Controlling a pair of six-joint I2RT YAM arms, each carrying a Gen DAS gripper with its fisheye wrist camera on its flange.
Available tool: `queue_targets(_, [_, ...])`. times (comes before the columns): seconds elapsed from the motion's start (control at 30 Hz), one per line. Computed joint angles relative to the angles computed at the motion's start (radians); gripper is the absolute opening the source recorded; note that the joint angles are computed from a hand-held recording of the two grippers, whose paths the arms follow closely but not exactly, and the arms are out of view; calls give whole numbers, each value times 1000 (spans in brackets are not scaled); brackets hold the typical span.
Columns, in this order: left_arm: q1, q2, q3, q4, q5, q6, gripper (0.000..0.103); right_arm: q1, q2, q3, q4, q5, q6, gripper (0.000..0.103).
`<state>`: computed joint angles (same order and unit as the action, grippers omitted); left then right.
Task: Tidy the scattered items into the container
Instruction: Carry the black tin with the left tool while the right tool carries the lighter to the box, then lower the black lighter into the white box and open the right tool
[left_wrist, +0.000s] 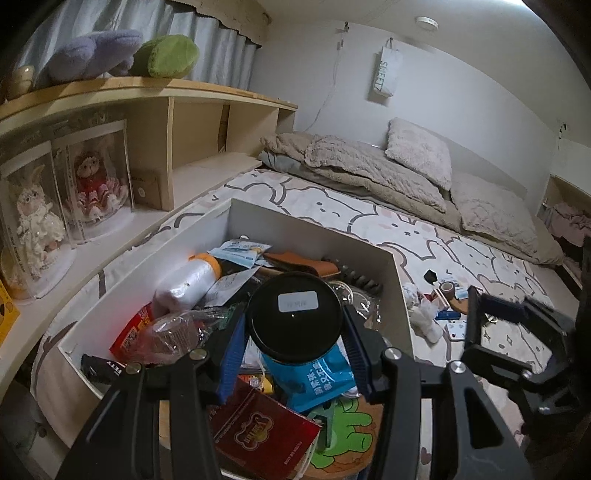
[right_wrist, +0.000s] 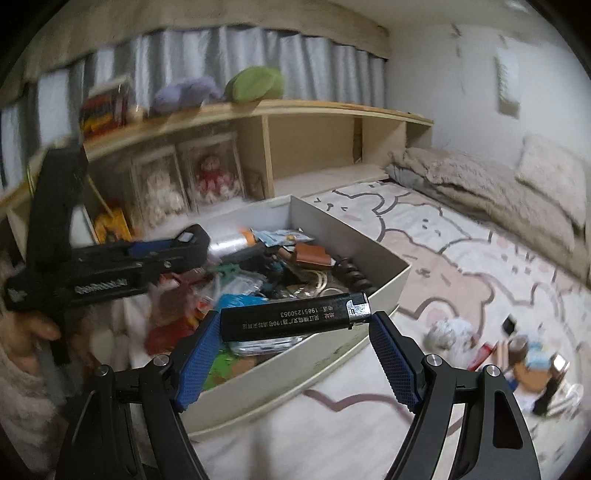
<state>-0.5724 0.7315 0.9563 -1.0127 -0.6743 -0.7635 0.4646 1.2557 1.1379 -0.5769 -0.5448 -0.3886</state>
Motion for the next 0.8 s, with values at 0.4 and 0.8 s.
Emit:
queue_targets(0.4, [106,-33,-52,81,110,87,50,120,266,291,-193,240,-350,81])
queue_targets(0.8, [208,-67,-92,131,213,157,50,292,494,549,-349,662,-561,81])
